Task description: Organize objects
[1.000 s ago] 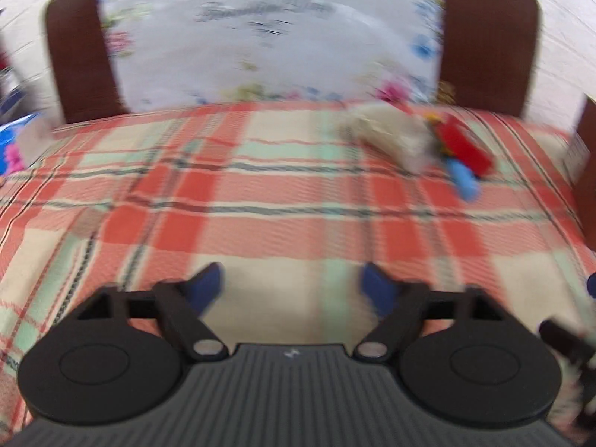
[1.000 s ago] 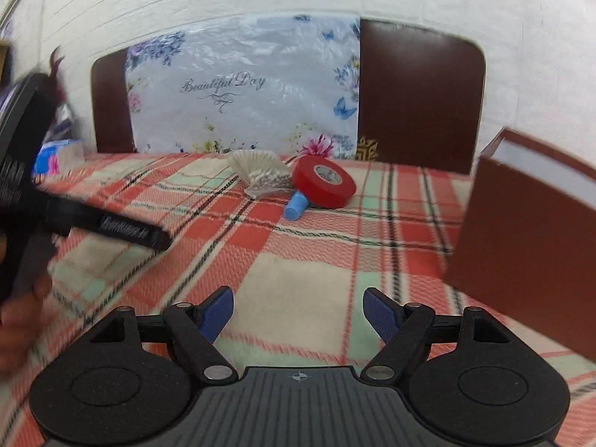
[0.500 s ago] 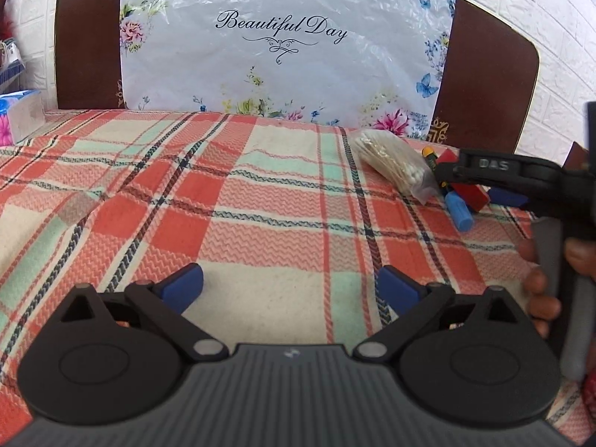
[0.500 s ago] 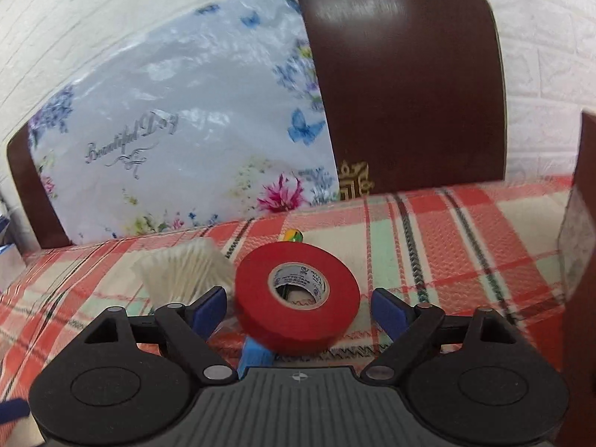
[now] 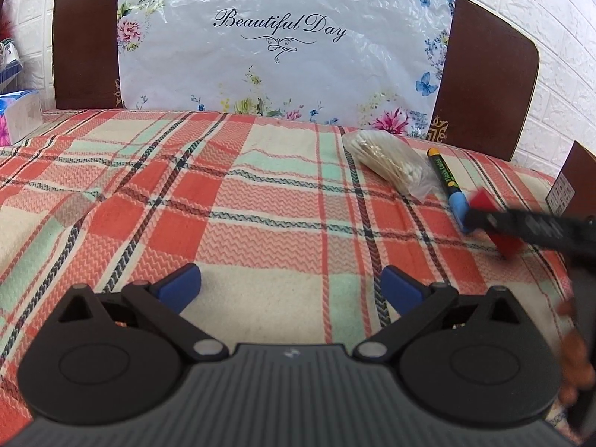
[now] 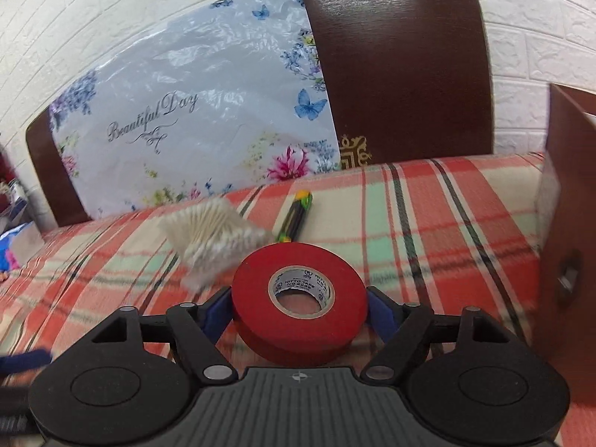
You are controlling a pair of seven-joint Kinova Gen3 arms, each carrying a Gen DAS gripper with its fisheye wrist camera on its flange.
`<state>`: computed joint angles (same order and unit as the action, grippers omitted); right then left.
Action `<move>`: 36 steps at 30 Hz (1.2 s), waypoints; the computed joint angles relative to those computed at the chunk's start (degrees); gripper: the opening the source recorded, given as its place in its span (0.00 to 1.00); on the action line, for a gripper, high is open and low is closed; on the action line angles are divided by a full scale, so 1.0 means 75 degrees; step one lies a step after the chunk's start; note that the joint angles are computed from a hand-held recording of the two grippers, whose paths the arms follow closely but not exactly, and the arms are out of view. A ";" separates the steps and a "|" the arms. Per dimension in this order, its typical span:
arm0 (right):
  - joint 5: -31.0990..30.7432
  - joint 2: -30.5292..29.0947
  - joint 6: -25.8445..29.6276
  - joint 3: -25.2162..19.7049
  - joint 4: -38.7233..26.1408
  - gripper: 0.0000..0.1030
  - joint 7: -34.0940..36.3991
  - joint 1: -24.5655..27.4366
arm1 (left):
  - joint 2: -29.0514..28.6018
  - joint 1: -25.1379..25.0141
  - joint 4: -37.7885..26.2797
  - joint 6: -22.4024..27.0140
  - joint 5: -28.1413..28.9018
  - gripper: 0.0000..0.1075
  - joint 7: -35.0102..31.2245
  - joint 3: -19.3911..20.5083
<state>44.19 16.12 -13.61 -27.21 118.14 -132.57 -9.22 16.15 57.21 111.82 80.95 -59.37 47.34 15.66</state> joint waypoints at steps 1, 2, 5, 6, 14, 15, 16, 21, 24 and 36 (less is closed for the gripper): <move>0.0210 -0.0166 -0.0048 -0.0123 0.0212 0.72 -0.0108 0.0194 | 0.0009 -0.0008 -0.0016 0.0007 0.0012 0.96 -0.0038 0.0001; 0.0512 -0.0335 -0.0100 -0.0217 0.0409 0.72 -0.0297 0.0374 | 0.0021 -0.0014 -0.0040 0.0018 0.0028 0.96 -0.0081 0.0001; 0.1169 -0.0883 -0.0237 -0.0086 0.0968 0.72 -0.0649 0.0481 | 0.0063 -0.0027 -0.0124 0.0059 0.0091 0.96 -0.0244 -0.0010; 0.1336 -0.1059 -0.0245 -0.0012 0.1130 0.72 -0.0712 0.0459 | 0.0078 -0.0032 -0.0157 0.0072 0.0117 0.96 -0.0311 -0.0016; 0.1115 -0.2363 -0.0345 0.0909 0.2426 0.72 0.0317 -0.0183 | 0.0292 0.0031 -0.0551 0.0335 0.0375 0.96 -0.0922 -0.0103; 0.1248 -0.2496 -0.0416 0.1056 0.2560 0.72 0.0228 -0.0240 | 0.0311 0.0054 -0.0592 0.0377 0.0408 0.96 -0.0974 -0.0116; 0.1398 -0.2611 -0.0498 0.1223 0.2687 0.72 0.0126 -0.0293 | 0.0335 0.0078 -0.0638 0.0424 0.0444 0.96 -0.1022 -0.0127; 0.1815 -0.2938 -0.0797 0.1964 0.3071 0.75 -0.0222 -0.0641 | 0.0494 0.0252 -0.0893 0.0723 0.0623 0.96 -0.1201 -0.0172; 0.2049 -0.3003 -0.0703 0.2315 0.3093 0.82 -0.0529 -0.0948 | 0.0559 0.0365 -0.0989 0.0861 0.0707 0.96 -0.1239 -0.0195; 0.1966 -0.3298 -0.0978 0.3439 0.3514 0.83 0.0100 -0.1750 | 0.0817 0.0703 -0.1383 0.1319 0.0951 0.96 -0.1337 -0.0271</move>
<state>58.93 -8.62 -20.95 -1.42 144.49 -131.82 -22.34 22.28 62.48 101.44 90.84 -52.24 37.31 13.63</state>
